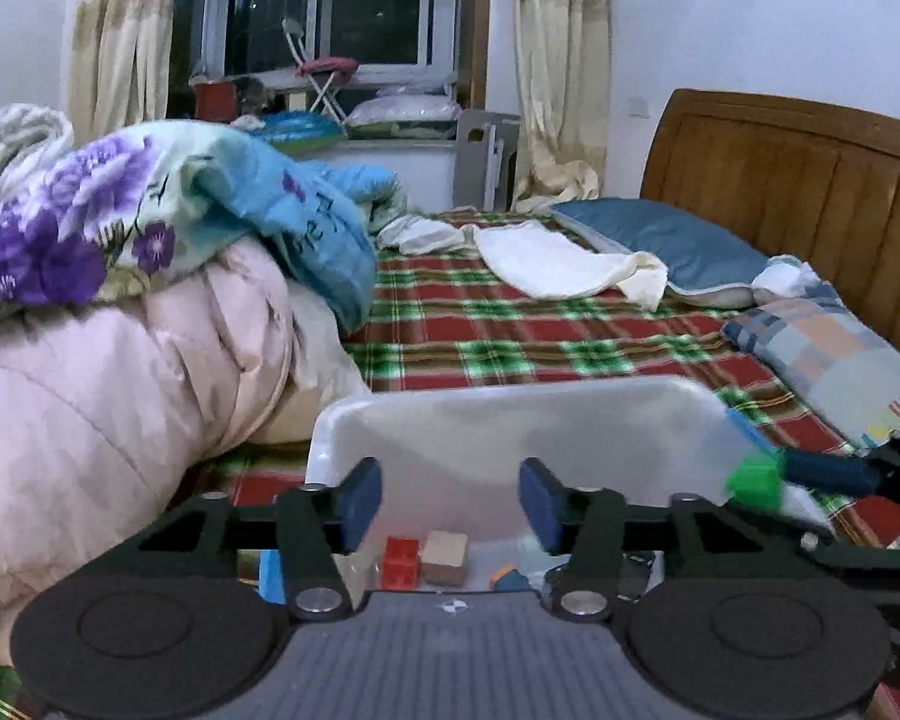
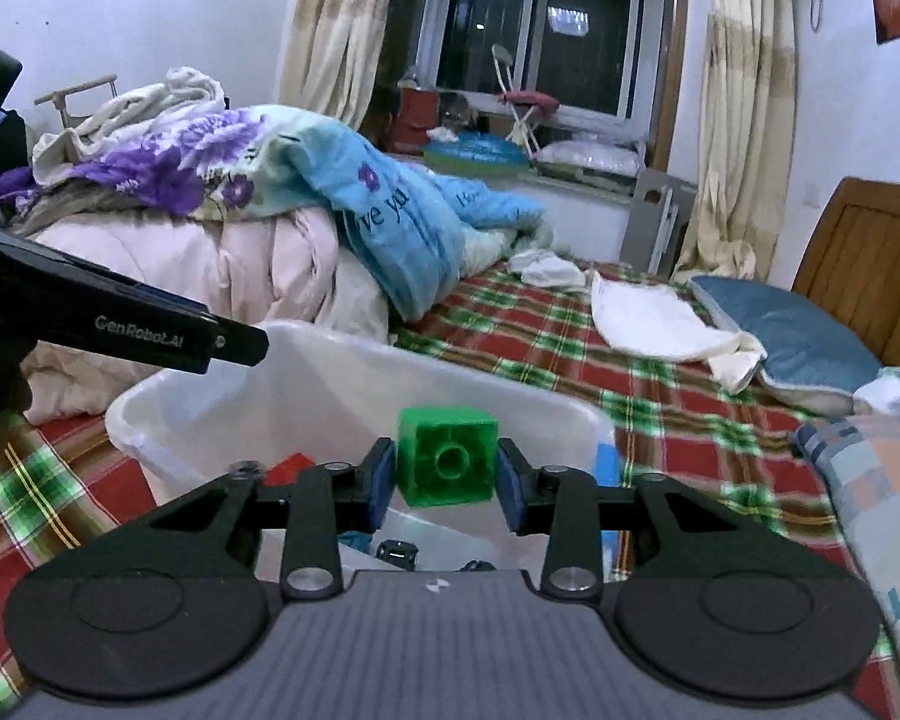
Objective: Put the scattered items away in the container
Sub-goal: 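Drop the white car into the white box while the right tool releases the green block there, then grasp the small red block with the left tool while the right tool grasps the small green block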
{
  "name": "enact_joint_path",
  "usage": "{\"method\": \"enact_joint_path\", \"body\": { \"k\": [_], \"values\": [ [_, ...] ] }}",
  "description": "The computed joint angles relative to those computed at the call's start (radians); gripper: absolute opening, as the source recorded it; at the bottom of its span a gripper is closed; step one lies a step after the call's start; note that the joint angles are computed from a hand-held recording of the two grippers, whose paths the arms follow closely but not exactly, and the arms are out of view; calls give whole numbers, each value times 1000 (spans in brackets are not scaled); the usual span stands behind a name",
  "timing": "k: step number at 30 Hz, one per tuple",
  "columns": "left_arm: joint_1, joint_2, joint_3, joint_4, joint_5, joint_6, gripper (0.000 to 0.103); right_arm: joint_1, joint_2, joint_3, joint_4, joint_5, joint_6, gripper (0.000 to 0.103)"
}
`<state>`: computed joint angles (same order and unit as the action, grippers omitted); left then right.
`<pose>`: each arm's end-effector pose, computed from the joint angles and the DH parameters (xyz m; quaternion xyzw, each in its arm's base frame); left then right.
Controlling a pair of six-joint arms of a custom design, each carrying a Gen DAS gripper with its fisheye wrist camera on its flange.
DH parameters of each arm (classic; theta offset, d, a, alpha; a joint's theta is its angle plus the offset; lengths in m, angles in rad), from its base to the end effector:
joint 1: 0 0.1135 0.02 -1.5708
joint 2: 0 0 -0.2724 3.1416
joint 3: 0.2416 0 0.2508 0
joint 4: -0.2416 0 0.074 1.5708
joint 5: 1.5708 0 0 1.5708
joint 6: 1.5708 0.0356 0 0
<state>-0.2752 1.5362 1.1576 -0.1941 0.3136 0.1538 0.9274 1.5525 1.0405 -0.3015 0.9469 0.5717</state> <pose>0.3335 -0.1056 0.2930 0.2576 0.8315 -0.1655 0.4635 0.2162 0.2401 0.2500 0.0196 0.8437 -0.0860 0.5295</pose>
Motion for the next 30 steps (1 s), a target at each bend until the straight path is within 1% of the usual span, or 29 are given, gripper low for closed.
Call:
{"method": "enact_joint_path", "body": {
  "k": [1,3,5,6,10,12,14,16,18,20,22,24,25,27,30],
  "values": [
    [-2,5,-2,0,-14,5,65,0,2,-5,6,0,6,72],
    [-1,12,-7,2,-18,21,65,5,2,-17,27,18,-1,78],
    [0,17,-13,10,-23,29,65,3,3,-17,25,17,-5,80],
    [3,19,-12,10,-23,28,65,2,2,-18,24,18,-3,83],
    [19,5,-17,-11,4,13,65,17,-11,-24,4,29,22,83],
    [43,-38,-53,-12,47,12,65,48,-34,-40,-13,51,52,83],
    [74,-107,-117,-9,102,22,65,108,-58,-64,-48,94,112,84],
    [116,-200,-217,-1,176,59,67,181,-67,-88,-107,136,211,86],
    [145,-298,-331,5,209,104,69,254,-44,-97,-207,155,362,86],
    [183,-399,-445,-24,259,147,69,313,1,-104,-294,148,515,86],
    [201,-499,-550,-62,270,177,69,355,49,-112,-332,127,618,83],
    [208,-597,-639,-115,273,205,69,381,82,-126,-334,103,702,79],
    [207,-632,-670,-138,270,204,69,390,92,-134,-326,96,727,74],
    [204,-669,-721,-168,271,198,69,403,113,-149,-311,89,768,72],
    [166,-693,-774,-144,234,176,69,402,119,-169,-275,73,778,71]
  ]
}}
